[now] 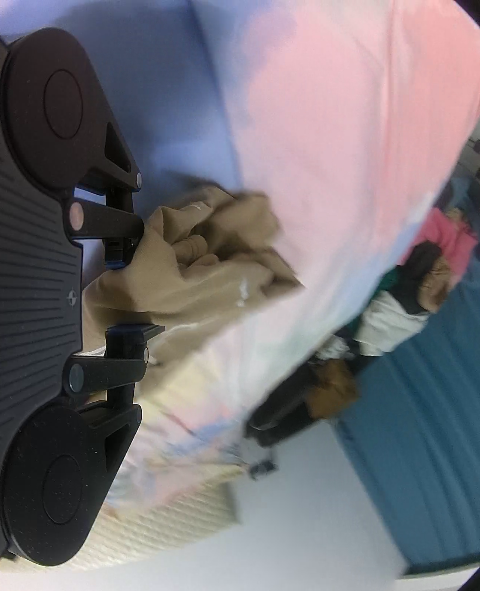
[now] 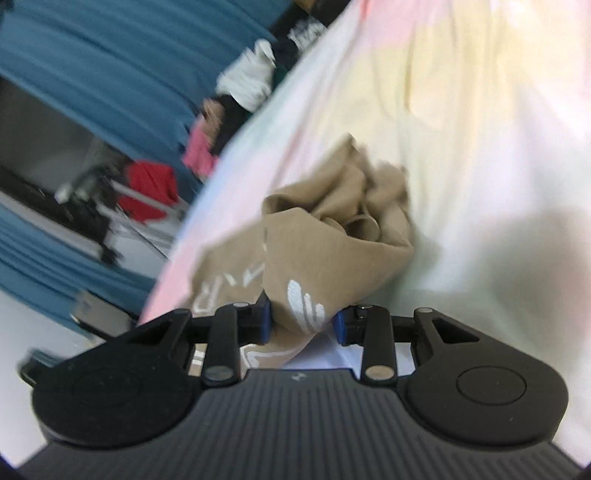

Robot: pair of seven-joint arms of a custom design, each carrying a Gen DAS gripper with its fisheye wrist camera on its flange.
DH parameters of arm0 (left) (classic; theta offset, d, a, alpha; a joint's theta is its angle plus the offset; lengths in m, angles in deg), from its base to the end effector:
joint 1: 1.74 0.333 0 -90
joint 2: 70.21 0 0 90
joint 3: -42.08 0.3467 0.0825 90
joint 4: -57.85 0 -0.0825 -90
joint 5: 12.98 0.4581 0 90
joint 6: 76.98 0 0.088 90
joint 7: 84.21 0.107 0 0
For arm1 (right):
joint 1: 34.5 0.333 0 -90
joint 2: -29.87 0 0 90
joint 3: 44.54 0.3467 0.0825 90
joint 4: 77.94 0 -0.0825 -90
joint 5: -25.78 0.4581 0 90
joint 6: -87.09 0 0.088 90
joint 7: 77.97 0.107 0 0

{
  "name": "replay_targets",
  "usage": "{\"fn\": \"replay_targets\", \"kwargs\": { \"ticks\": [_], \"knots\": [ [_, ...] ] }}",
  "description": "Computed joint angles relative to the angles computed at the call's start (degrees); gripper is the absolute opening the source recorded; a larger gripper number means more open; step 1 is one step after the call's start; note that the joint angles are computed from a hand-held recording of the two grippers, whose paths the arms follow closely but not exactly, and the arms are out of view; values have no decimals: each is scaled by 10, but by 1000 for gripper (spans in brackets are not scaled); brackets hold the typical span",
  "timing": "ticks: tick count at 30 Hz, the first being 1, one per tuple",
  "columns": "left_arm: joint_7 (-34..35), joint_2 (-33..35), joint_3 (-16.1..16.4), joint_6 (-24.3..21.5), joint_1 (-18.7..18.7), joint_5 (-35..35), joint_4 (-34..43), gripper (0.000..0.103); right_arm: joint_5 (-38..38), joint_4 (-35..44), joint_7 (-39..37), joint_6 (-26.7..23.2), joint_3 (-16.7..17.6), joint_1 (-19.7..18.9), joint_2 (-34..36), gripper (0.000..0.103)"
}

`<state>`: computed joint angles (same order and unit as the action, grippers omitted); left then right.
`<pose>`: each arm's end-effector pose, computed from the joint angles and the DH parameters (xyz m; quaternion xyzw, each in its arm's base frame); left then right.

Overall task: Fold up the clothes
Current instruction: 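Grasp beside it with the right gripper and fold the shirt in half with both, then open both grippers and release the folded shirt onto the bed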

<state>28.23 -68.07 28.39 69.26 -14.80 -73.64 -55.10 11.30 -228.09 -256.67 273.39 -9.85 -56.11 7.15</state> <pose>0.6069 -0.2907 0.5051 0.5985 -0.6625 0.4323 0.1267 0.4815 0.1456 0.4485 -0.2400 0.8517 -0.0946 0.4561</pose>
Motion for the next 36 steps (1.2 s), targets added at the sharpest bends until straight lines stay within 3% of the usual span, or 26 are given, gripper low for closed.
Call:
{"fn": "replay_targets", "kwargs": {
  "ticks": [2, 5, 7, 9, 11, 12, 15, 17, 19, 26, 27, 30, 31, 36],
  "knots": [
    [13, -12, 2, -4, 1, 22, -19, 33, 4, -10, 6, -17, -18, 34, -4, 36],
    [5, -22, 0, 26, -8, 91, -47, 44, 1, -21, 33, -28, -23, 55, -5, 37],
    [-10, -15, -1, 40, -12, 113, -45, 47, -3, -27, 42, -32, -47, 81, 4, 41],
    [-48, -18, -1, 50, -14, 149, -47, 58, 0, -29, 45, -47, -91, 128, 3, 42],
    [-92, -31, 1, 47, -15, 197, -51, 72, 6, -24, 31, -103, -152, 195, -14, 43],
    [-103, -43, 2, 43, -15, 212, -55, 73, 9, -19, 23, -131, -174, 219, -24, 45],
    [-103, -101, 9, 32, -18, 226, -82, 85, 0, -4, 7, -207, -210, 265, -60, 45],
    [-104, -138, 13, 31, -21, 242, -94, 96, -18, -3, 3, -235, -216, 280, -96, 45],
    [-105, -174, 16, 31, -25, 261, -103, 103, -38, 3, -6, -265, -215, 291, -128, 45],
    [-76, -305, 36, 31, -53, 278, -148, 103, -123, 51, -46, -401, -167, 317, -220, 46],
    [-72, -330, 38, 29, -55, 285, -160, 103, -132, 55, -49, -415, -159, 323, -230, 48],
    [-49, -402, 48, 45, -70, 294, -202, 103, -158, 59, -31, -441, -132, 332, -262, 82],
    [-40, -424, 52, 53, -78, 294, -217, 103, -168, 59, -22, -446, -121, 333, -273, 88],
    [-7, -531, 62, 88, -105, 299, -285, 103, -218, 70, -12, -493, -73, 349, -299, 91]
  ]
}}
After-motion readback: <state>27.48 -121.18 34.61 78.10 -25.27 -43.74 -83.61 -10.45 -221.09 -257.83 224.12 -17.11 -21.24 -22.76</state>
